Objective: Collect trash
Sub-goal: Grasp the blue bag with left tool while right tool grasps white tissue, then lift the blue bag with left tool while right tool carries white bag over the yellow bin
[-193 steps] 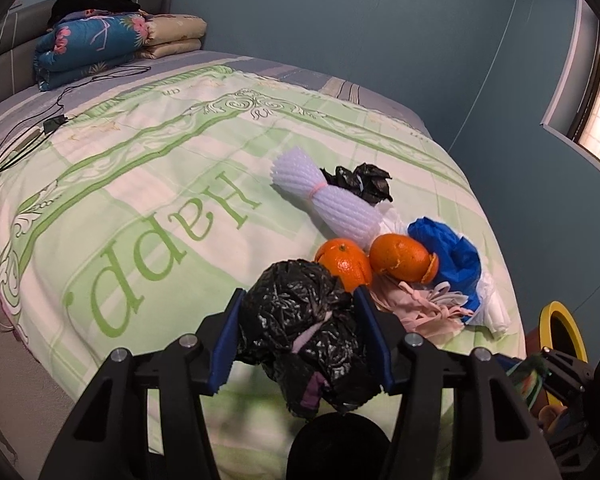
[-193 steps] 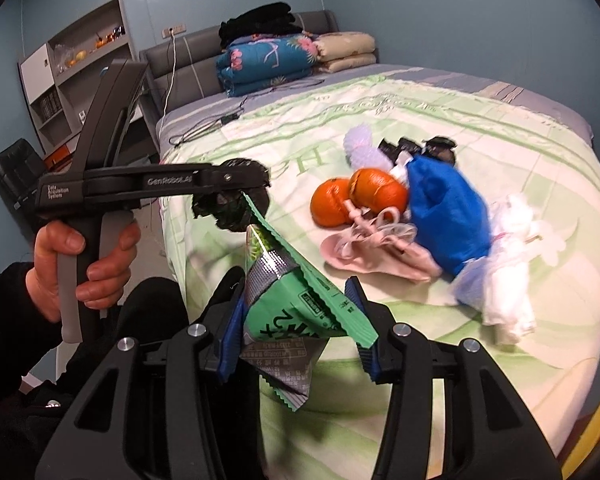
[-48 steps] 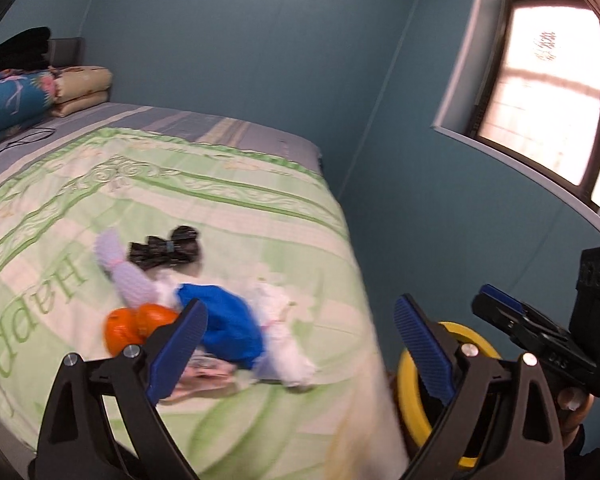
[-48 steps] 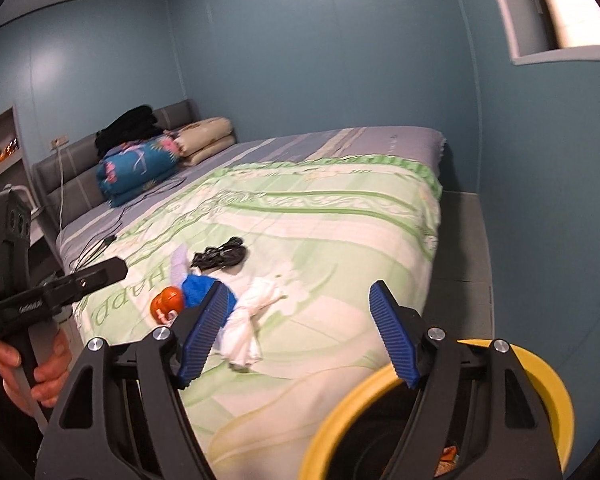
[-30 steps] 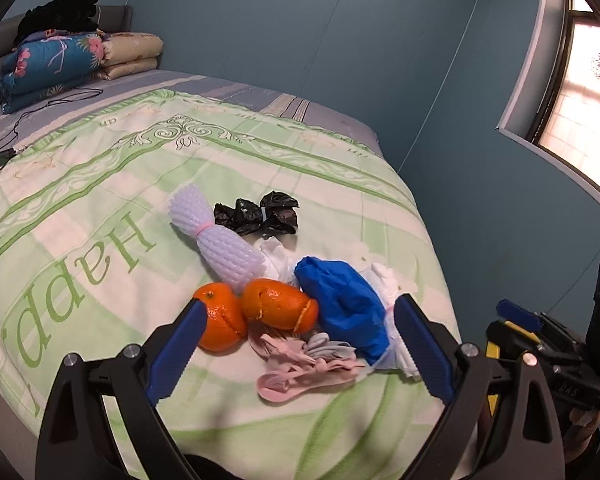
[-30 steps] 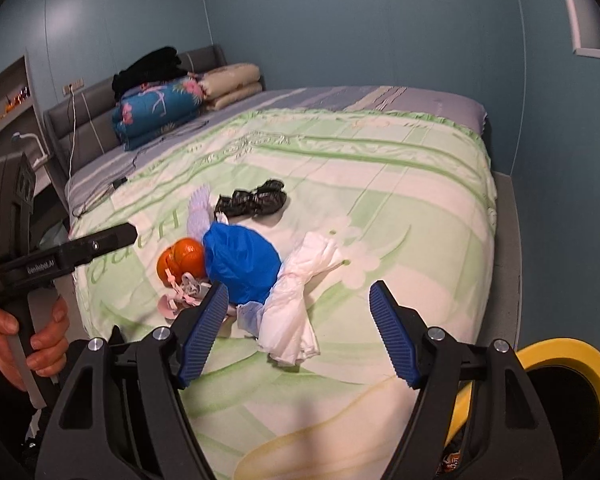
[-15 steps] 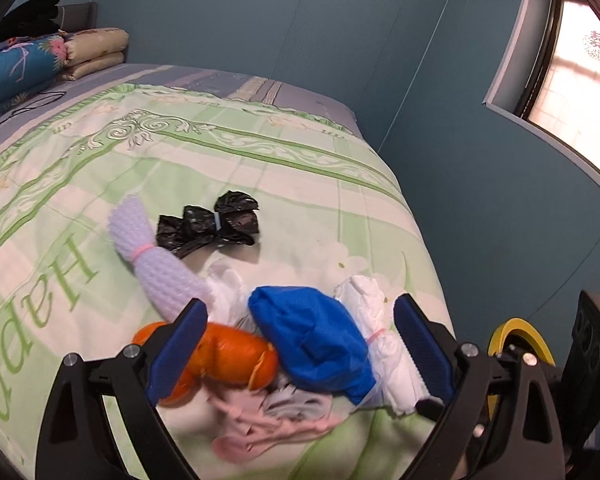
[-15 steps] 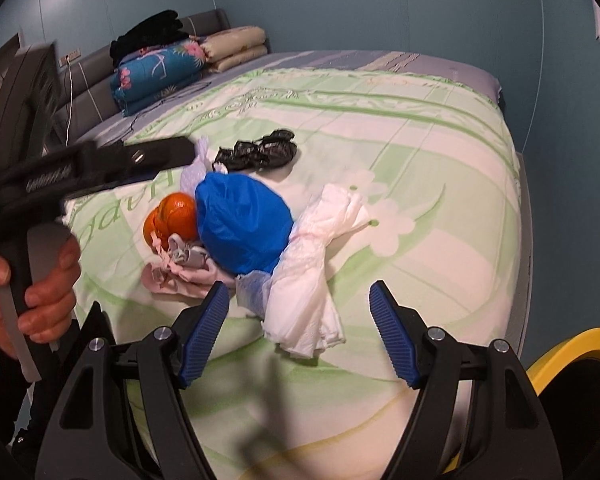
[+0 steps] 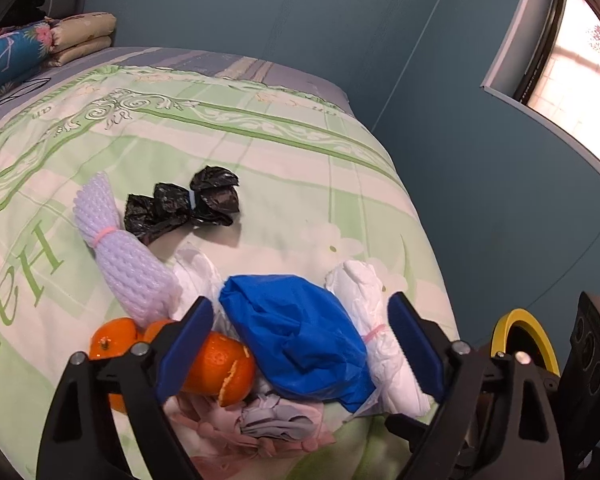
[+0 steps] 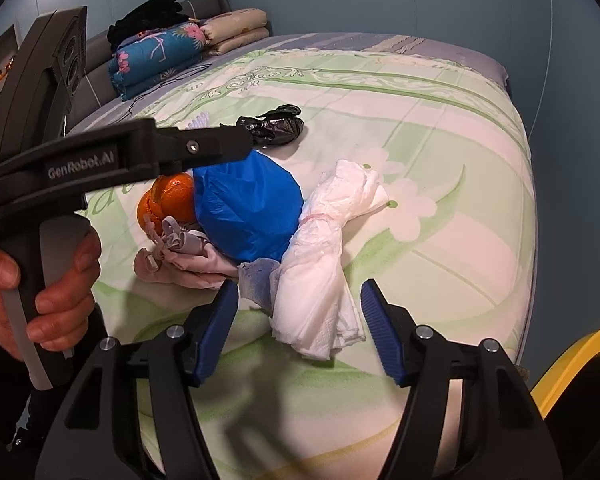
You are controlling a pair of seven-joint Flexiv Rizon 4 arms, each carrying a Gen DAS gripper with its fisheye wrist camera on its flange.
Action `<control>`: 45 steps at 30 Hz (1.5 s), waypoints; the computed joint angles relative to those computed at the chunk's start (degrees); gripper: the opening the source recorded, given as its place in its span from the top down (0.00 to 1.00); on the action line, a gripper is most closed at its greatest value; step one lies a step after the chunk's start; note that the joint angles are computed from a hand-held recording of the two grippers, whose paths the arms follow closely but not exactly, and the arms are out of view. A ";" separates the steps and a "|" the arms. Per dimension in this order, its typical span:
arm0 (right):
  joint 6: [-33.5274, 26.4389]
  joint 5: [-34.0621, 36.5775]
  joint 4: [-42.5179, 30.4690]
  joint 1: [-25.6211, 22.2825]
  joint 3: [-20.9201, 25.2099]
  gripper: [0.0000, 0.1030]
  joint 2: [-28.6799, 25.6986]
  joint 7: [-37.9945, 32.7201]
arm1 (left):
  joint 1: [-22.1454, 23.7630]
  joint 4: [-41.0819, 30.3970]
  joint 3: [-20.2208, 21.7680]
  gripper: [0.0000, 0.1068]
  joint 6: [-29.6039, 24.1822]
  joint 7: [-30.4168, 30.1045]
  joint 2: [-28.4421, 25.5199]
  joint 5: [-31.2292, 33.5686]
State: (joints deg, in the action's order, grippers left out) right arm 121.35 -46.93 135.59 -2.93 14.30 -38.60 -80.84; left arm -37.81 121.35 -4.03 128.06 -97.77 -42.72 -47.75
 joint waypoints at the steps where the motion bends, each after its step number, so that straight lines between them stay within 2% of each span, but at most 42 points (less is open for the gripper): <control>1: -0.08 0.67 0.03 0.65 -0.36 0.42 0.09 -0.32 | -0.03 -0.16 0.07 0.23 -0.24 0.27 -0.11 0.00; 7: -2.17 1.70 -0.40 1.26 -0.29 0.50 0.02 -0.70 | 1.04 -0.61 -0.12 0.48 -2.04 -0.55 -0.64 2.07; 9: -3.20 1.62 -0.76 0.95 0.13 0.54 -0.18 -0.57 | 1.77 -0.53 -0.43 0.62 -2.36 -1.64 -0.78 3.39; 15: -4.76 2.56 -1.07 0.70 1.02 0.68 -0.44 -1.50 | 0.67 -0.90 1.17 0.81 -3.87 -2.39 -0.81 3.37; 17: -5.24 2.54 -1.27 0.21 1.46 0.79 -0.57 -1.59 | 0.04 -1.09 1.70 0.85 -4.22 -2.17 -0.75 2.70; 22: -6.25 1.81 -1.51 -1.49 3.01 0.88 -0.74 -1.26 | -1.56 -0.97 2.59 0.90 -4.33 -1.83 -0.24 -0.17; 25: -5.14 2.31 -0.88 -1.48 2.99 0.89 -0.32 -1.88 | -1.38 -0.44 2.21 0.91 -3.35 -2.20 0.25 -0.17; 31: -2.79 -1.09 0.27 -4.71 4.10 0.90 1.14 0.23 | -0.14 1.92 0.65 0.91 0.21 -4.63 2.01 1.21; 36: 0.73 -3.58 2.19 -5.01 2.36 0.90 3.61 1.87 | 0.64 4.42 -0.50 0.91 3.30 -6.95 3.96 2.00; 40: 2.82 -5.76 3.42 -4.56 0.41 0.90 5.35 3.06 | -1.25 5.71 -0.45 0.91 5.36 -5.30 5.55 -1.25; 45: 5.31 -7.50 4.70 -4.00 -1.83 0.90 7.33 4.05 | -1.51 7.17 -1.65 0.91 7.64 -4.39 7.21 -3.24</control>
